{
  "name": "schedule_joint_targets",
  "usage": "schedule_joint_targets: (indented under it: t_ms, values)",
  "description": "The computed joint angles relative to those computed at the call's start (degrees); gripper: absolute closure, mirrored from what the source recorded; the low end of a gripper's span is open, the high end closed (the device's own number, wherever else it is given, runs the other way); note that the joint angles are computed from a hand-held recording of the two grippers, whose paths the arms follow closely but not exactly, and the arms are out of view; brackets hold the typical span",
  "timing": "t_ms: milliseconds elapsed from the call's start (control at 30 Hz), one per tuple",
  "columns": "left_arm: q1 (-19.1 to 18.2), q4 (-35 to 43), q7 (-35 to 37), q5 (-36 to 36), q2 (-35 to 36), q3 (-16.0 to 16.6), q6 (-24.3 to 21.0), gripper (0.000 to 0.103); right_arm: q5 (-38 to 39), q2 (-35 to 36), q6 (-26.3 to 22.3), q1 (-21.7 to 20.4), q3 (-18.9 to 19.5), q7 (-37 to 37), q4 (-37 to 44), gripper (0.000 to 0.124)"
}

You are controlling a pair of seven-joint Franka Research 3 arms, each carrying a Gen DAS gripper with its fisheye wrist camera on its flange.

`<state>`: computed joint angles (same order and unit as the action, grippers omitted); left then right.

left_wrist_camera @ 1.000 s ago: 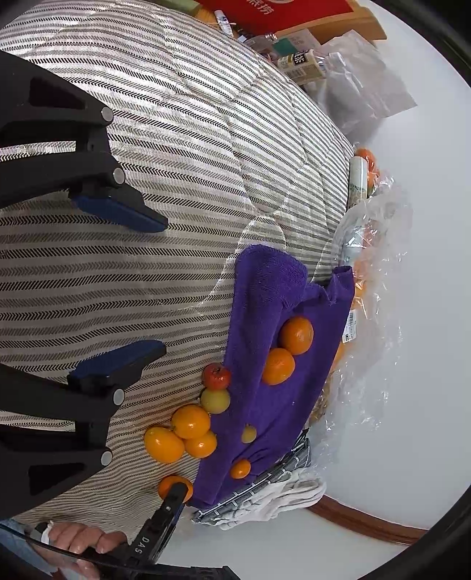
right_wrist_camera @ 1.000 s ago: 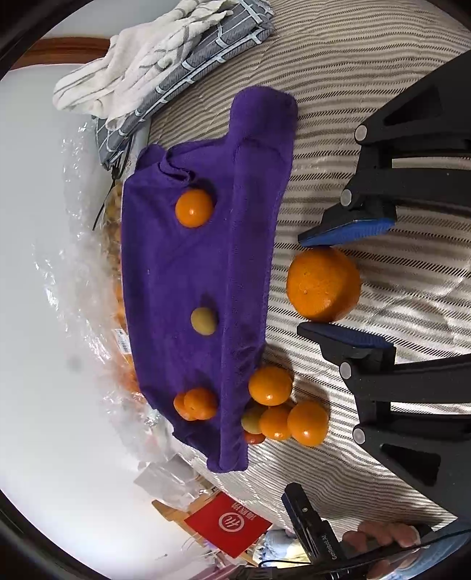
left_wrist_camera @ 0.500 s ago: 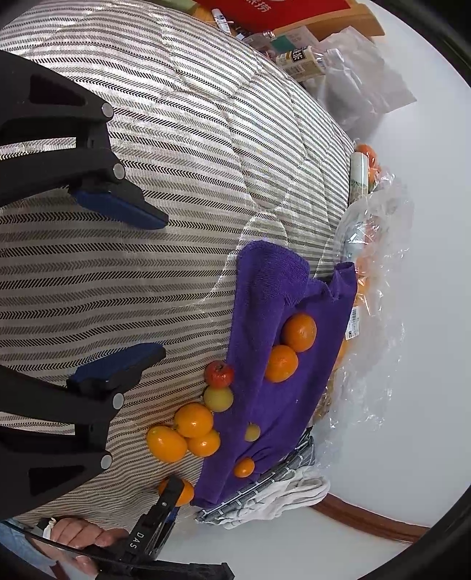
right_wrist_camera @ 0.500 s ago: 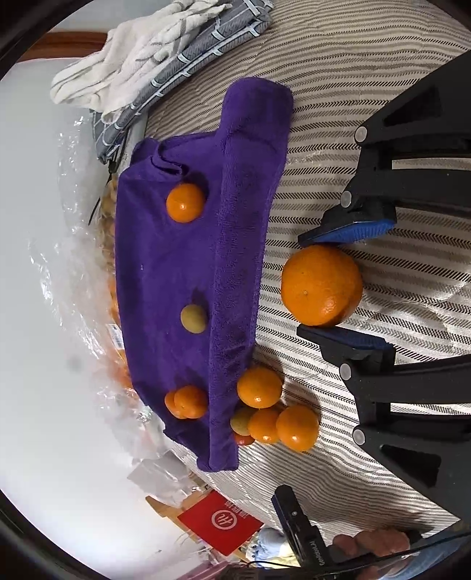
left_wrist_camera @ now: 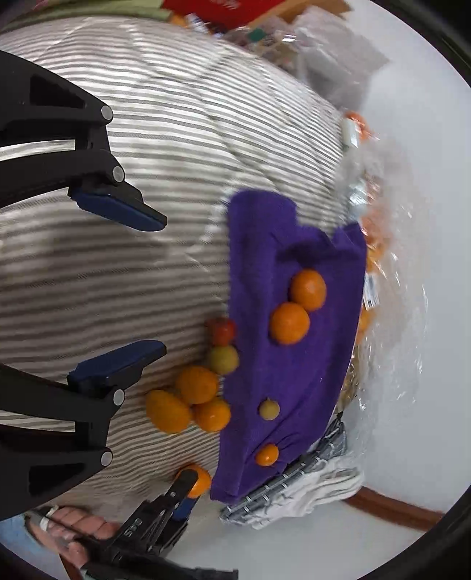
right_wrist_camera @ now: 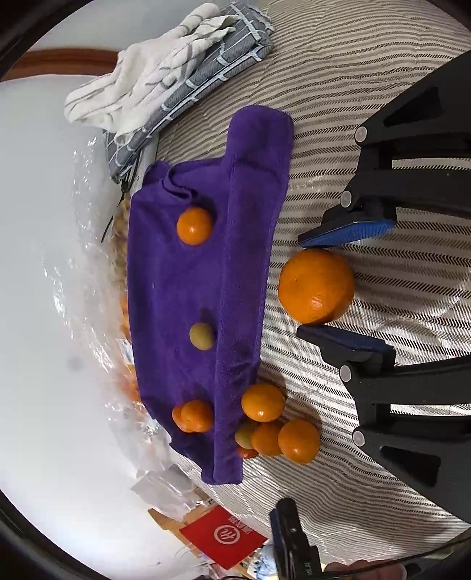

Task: Organize fruits
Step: 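Grasp a small red fruit beside the towel with the left tool while the right tool holds the orange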

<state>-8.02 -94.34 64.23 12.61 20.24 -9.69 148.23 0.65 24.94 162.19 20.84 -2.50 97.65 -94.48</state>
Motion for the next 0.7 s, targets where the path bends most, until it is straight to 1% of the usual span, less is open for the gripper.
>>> schedule_joint_targets:
  t_ms: [100, 133, 200, 267, 333, 367, 433, 533, 600, 633, 700]
  values:
    - [-3.1, 6.8, -2.6, 5.8, 4.2, 2.2, -5.6, 0.043, 1.5, 0.2, -0.3, -1.0, 1.1, -1.3, 0.3, 0.082]
    - [-3.3, 8.6, -2.0, 6.4, 5.5, 2.1, -6.4, 0.043, 1.8, 0.3, -0.3, -1.1, 1.2, -1.5, 0.5, 0.082]
    - [-3.0, 10.3, -0.4, 6.2, 7.0, 1.5, -6.4, 0.043, 2.5, 0.5, -0.3, -1.3, 1.5, -1.9, 0.6, 0.081]
    - [-2.6, 11.6, 1.0, 5.4, 8.4, 0.9, -5.6, 0.045, 3.2, 0.6, -0.3, -1.5, 1.6, -2.2, 0.7, 0.082]
    - [-2.4, 13.1, 2.2, 4.4, 9.8, 0.6, -4.9, 0.052, 3.1, 0.7, -0.6, -1.2, 1.3, -2.2, 0.9, 0.082]
    - [-2.5, 13.6, 2.0, 4.2, 10.4, 0.7, -4.6, 0.054, 2.7, 0.8, -0.8, -0.8, 1.0, -2.0, 1.1, 0.082]
    - [-3.4, 14.0, 0.3, 5.5, 11.0, 1.9, -2.8, 0.059, 2.6, 0.9, -0.9, -0.8, 1.0, -2.1, 1.2, 0.082]
    - [-3.4, 13.8, 0.1, 5.7, 11.6, 1.9, 0.0, 0.073, 4.3, 1.0, -0.8, -2.0, 2.2, -3.4, 1.4, 0.082]
    - [-3.1, 12.7, 0.1, 5.7, 11.6, 1.9, 2.8, 0.078, 5.4, 1.1, -0.8, -2.4, 2.7, -4.1, 1.5, 0.082]
    - [-2.6, 12.4, 0.6, 5.1, 11.5, 1.4, 3.3, 0.081, 5.8, 1.1, -0.9, -2.6, 2.8, -4.4, 1.5, 0.082]
    - [-0.5, 10.7, 3.1, 2.0, 10.9, -0.9, 6.0, 0.082, 6.9, 1.2, -0.9, -3.0, 3.3, -5.1, 1.7, 0.082]
